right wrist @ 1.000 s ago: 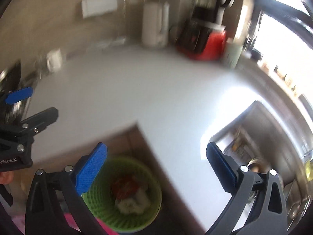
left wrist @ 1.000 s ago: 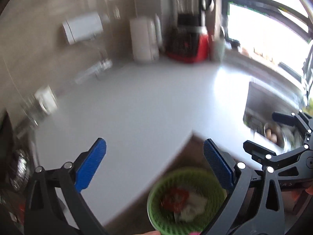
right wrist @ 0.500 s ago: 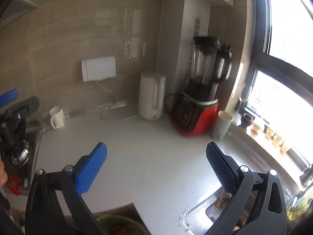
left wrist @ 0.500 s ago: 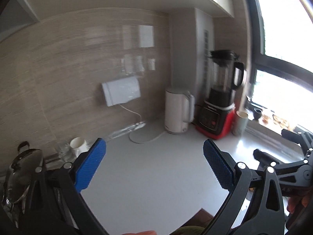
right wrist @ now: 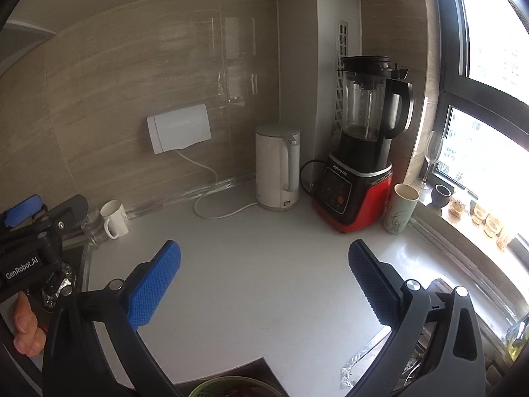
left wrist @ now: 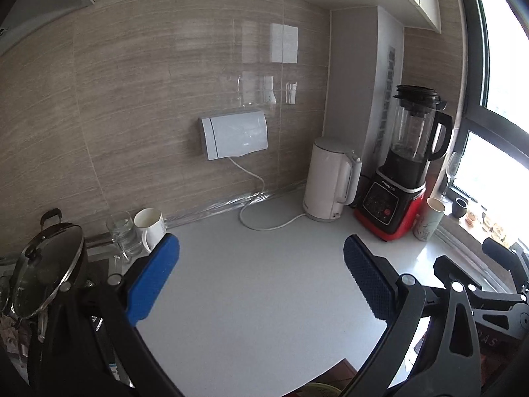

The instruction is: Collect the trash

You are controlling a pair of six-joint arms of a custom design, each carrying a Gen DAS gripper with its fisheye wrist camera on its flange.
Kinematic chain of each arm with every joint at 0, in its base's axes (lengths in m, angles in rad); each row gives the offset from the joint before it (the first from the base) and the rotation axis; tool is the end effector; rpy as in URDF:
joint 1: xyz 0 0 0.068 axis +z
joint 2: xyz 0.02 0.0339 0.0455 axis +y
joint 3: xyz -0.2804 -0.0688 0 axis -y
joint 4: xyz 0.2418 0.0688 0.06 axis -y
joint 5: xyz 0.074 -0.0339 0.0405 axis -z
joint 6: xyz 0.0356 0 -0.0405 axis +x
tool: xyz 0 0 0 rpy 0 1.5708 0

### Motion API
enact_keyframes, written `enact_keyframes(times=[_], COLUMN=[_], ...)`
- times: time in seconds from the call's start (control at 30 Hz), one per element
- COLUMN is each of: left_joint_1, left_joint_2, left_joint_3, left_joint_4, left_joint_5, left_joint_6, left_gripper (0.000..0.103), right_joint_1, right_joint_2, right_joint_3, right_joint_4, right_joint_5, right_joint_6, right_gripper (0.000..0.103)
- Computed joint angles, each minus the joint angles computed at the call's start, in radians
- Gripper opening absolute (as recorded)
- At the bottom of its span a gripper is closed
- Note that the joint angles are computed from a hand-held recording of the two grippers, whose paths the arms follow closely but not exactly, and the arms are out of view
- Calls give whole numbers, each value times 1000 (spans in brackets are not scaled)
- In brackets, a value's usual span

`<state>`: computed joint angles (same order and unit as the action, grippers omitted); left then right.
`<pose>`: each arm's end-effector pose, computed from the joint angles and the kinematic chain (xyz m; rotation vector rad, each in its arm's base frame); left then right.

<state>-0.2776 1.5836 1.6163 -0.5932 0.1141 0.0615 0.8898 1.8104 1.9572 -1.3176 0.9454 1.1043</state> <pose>0.3412 -0.1014 0.4036 0.4270 2.0943 -0.2487 0.2452 0.2568 0.3933 0.4491 2.1016 -0.2294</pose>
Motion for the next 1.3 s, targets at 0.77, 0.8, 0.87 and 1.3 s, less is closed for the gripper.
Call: enact_keyframes(times=[0.77, 0.8, 0.87, 1.3], left_joint_1=[-11, -13, -16, -38], left_joint_2=[44, 46, 40, 31], left_joint_3=[35, 34, 25, -4], left_joint_4=[13, 14, 19, 64], left_joint_5=[-13, -13, -13, -72], left_joint_6=[-3, -1, 2, 7], left_gripper=[95, 95, 95, 95], right_joint_1=[12, 12, 12, 6], right_joint_2=[-16, -17, -18, -9], right_joint_3=[-25, -27, -28, -23], right_joint_4=[22, 23, 24, 44], right_joint_5=[30, 29, 27, 14], right_joint_6=[10, 9, 10, -6], right_gripper=[101, 101, 101, 101])
